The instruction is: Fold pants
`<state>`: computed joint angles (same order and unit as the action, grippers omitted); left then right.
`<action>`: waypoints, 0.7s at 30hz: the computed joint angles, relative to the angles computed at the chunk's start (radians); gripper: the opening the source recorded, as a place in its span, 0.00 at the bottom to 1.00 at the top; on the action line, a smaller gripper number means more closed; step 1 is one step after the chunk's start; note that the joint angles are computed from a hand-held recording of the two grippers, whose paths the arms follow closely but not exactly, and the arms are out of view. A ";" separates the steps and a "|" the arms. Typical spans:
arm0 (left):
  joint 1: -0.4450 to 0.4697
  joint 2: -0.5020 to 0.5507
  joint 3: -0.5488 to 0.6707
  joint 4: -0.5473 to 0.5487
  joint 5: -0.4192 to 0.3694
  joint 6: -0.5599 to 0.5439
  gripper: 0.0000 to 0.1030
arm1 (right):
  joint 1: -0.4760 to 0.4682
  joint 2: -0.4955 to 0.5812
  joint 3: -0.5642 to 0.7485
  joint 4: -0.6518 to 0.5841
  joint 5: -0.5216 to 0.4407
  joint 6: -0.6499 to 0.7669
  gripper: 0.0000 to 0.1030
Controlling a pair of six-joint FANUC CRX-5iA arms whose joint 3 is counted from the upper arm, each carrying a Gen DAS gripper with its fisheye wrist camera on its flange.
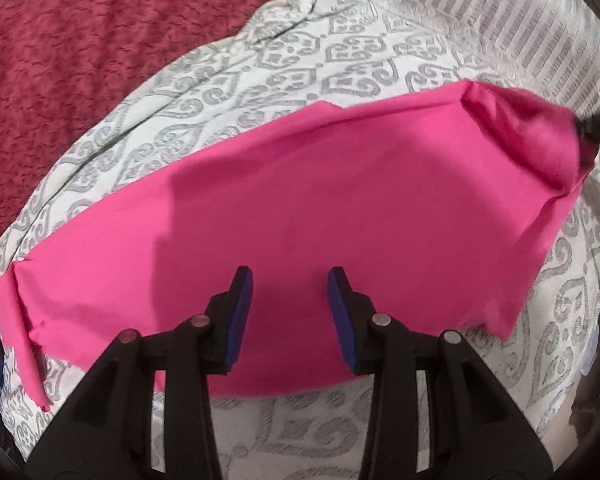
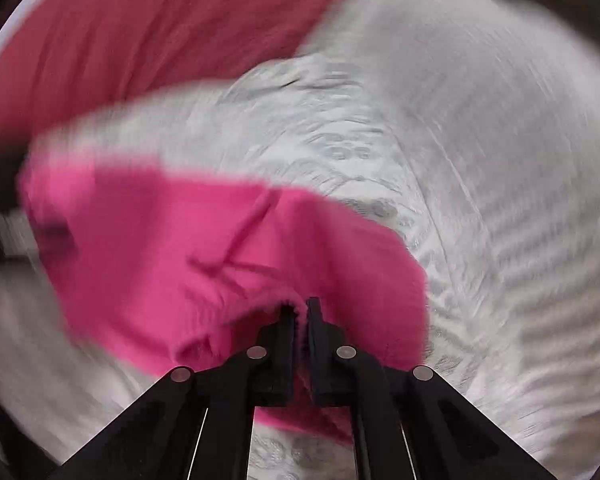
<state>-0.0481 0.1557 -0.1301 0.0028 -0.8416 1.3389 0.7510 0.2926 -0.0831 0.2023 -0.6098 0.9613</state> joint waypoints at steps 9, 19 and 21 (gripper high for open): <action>0.010 0.003 -0.012 0.005 -0.004 0.017 0.40 | -0.139 0.046 0.092 -0.075 -0.159 -0.236 0.49; 0.043 -0.047 -0.049 -0.004 -0.005 0.040 0.40 | -0.114 -0.091 -0.084 0.192 -0.122 -0.571 0.63; 0.058 -0.074 -0.073 -0.004 0.010 0.044 0.40 | -0.087 -0.118 -0.099 0.185 -0.106 -0.507 0.63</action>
<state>0.0095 0.0820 -0.2028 -0.0011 -0.8320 1.3825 0.6642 0.1746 -0.1821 0.3868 -0.7156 0.4546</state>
